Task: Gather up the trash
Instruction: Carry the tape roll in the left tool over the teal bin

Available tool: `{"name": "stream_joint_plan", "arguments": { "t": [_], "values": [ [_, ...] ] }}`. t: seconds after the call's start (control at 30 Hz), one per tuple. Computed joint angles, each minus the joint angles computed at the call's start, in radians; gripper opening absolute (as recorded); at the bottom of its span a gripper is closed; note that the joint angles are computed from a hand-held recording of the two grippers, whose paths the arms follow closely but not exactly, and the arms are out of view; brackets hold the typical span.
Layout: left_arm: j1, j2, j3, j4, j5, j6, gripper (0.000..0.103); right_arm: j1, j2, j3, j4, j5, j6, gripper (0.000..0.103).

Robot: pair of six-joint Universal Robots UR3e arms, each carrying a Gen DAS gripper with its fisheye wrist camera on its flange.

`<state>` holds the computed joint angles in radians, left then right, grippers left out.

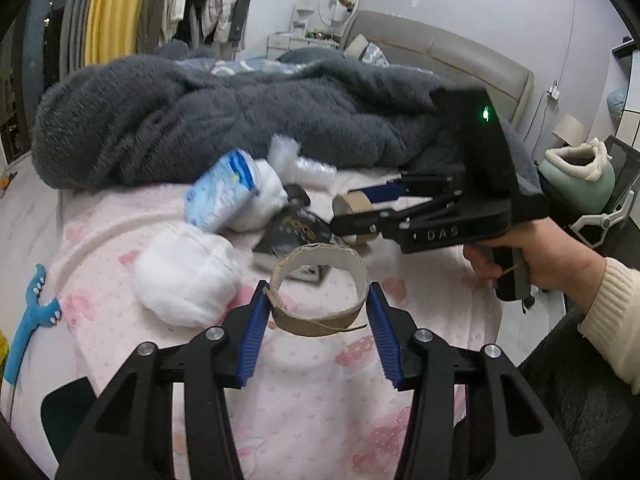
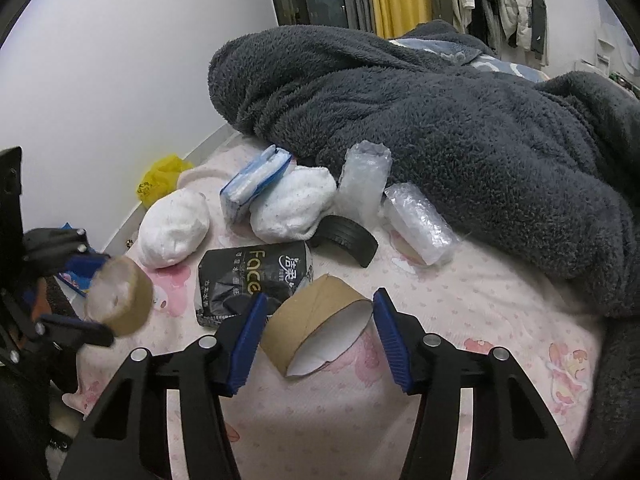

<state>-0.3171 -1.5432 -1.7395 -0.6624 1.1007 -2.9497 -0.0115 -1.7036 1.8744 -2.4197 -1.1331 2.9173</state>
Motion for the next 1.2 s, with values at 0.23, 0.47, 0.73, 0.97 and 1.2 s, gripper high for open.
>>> {"name": "stream_joint_plan", "arguments": {
  "t": [0.23, 0.47, 0.73, 0.97, 1.2],
  "values": [
    [0.075, 0.070, -0.036, 0.010, -0.002, 0.008, 0.052, 0.040, 0.019, -0.075, -0.025, -0.034, 0.058, 0.056],
    [0.211, 0.164, -0.092, -0.022, -0.019, 0.027, 0.052, 0.128, 0.108, -0.232, -0.035, -0.083, 0.133, 0.056],
    [0.375, 0.262, -0.151, -0.115, -0.035, 0.076, 0.052, 0.259, 0.255, -0.484, 0.000, -0.150, 0.217, 0.056],
    [0.484, 0.322, -0.200, -0.177, -0.028, 0.143, 0.052, 0.358, 0.388, -0.696, 0.052, -0.174, 0.283, 0.056],
    [0.595, 0.353, -0.242, -0.246, -0.038, 0.212, 0.052, 0.463, 0.565, -0.971, 0.169, -0.227, 0.323, 0.056]
  ]
}}
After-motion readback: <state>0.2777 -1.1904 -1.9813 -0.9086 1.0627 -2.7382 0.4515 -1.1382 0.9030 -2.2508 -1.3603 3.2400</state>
